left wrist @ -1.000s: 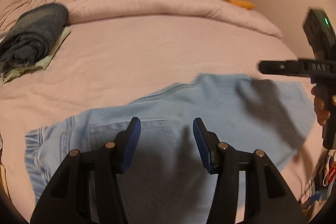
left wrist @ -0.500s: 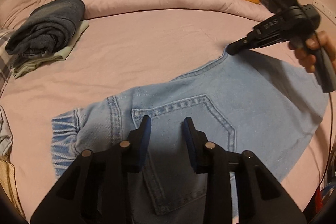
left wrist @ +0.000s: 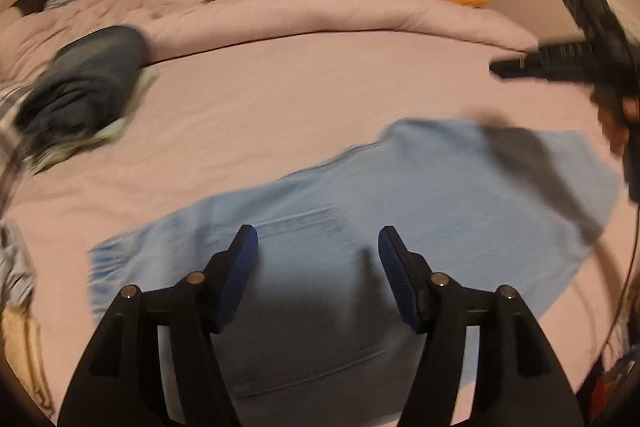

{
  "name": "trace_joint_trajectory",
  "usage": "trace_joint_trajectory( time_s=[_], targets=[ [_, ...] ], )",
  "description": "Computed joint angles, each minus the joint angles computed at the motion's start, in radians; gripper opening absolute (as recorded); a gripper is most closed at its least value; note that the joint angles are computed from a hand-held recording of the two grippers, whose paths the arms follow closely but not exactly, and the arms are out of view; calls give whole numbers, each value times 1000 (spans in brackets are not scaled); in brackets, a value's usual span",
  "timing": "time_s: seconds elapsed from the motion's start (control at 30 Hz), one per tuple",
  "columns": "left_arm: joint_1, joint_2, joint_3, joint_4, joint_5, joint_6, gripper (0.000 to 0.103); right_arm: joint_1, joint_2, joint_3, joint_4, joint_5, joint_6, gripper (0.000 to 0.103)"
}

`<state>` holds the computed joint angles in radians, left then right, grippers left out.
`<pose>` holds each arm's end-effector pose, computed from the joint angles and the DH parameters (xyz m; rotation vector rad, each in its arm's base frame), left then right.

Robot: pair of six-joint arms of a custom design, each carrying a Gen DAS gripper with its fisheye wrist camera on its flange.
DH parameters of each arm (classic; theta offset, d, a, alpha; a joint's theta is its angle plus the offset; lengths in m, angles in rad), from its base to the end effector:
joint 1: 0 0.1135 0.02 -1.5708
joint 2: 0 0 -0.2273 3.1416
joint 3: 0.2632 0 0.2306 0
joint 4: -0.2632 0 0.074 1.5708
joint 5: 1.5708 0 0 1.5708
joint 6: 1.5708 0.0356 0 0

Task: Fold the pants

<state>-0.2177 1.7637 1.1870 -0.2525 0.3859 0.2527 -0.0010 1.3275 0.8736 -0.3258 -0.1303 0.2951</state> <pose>0.3439 -0.0898 0.1866 0.7242 2.2528 -0.4449 0.2694 0.0044 0.2136 0.2846 2.3445 0.2968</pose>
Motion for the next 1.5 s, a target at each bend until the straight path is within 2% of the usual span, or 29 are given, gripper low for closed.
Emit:
trace_joint_trajectory(
  time_s=[0.07, 0.13, 0.23, 0.3, 0.37, 0.4, 0.5, 0.57, 0.63, 0.67, 0.7, 0.73, 0.77, 0.8, 0.9, 0.93, 0.97, 1.0, 1.1, 1.17, 1.27, 1.33, 1.47, 1.5],
  targets=[
    [-58, 38, 61, -28, -2, -28, 62, -12, -84, -81, -28, 5, -38, 17],
    [-120, 99, 143, -47, -3, -56, 61, -39, -98, -130, -38, -42, -100, 17],
    [-199, 217, 302, -113, 8, -100, 61, -18, -2, -141, 17, -82, -149, 17],
    [-240, 301, 395, -147, -35, -100, 60, -16, 102, -116, 77, -88, -156, 17],
    [-257, 386, 482, -201, -100, -99, 53, -33, 176, -91, 122, -10, -163, 15],
    [-243, 387, 470, -183, -77, -87, 52, -78, 196, -93, 162, -18, -141, 0],
    [-208, 338, 416, -181, -66, -44, 44, -255, 210, -98, 190, -185, -72, 0],
    [-161, 274, 348, -183, -31, -25, 41, -297, 143, -131, 172, -176, -95, 0],
    [-125, 191, 248, -158, -21, 1, 47, -290, 32, -171, 126, -23, -79, 1],
    [-111, 152, 189, -129, -43, 23, 63, -299, -28, -192, 98, 0, -69, 4],
    [-94, 108, 118, -100, -76, 43, 73, -325, -101, -232, 88, -59, -67, 7],
    [-76, 89, 75, -97, -86, 59, 71, -348, -160, -266, 74, -135, -73, 16],
    [-51, 87, 40, -99, -74, 79, 71, -337, -210, -299, 51, -178, -71, 22],
    [-12, 63, -30, -61, -30, 99, 72, -303, -264, -336, 17, -154, -78, 29],
    [56, -52, -210, 24, 13, 142, 71, -127, -369, -453, -69, 29, -96, 30],
    [70, -82, -248, 31, 20, 152, 70, -41, -469, -515, -88, 128, -89, 29],
    [96, -120, -292, 34, 39, 167, 70, 0, -543, -538, -140, 180, -76, 29],
    [112, -138, -311, 30, 51, 174, 69, 16, -578, -539, -190, 192, -52, 29],
    [167, -198, -355, -3, 90, 193, 69, -44, -683, -508, -350, 133, -42, 29],
    [192, -248, -392, -17, 92, 216, 68, -34, -713, -471, -429, 150, -4, 29],
    [253, -313, -425, -52, 147, 234, 68, 133, -888, -469, -479, 180, 126, 30],
    [272, -323, -409, -70, 194, 193, 68, 253, -850, -458, -406, 231, 189, 30],
    [165, -267, -331, -32, 198, 42, 67, 384, -539, -404, -133, 234, 223, 29],
    [112, -236, -306, -15, 166, -8, 67, 385, -457, -389, -62, 214, 218, 27]
  ],
)
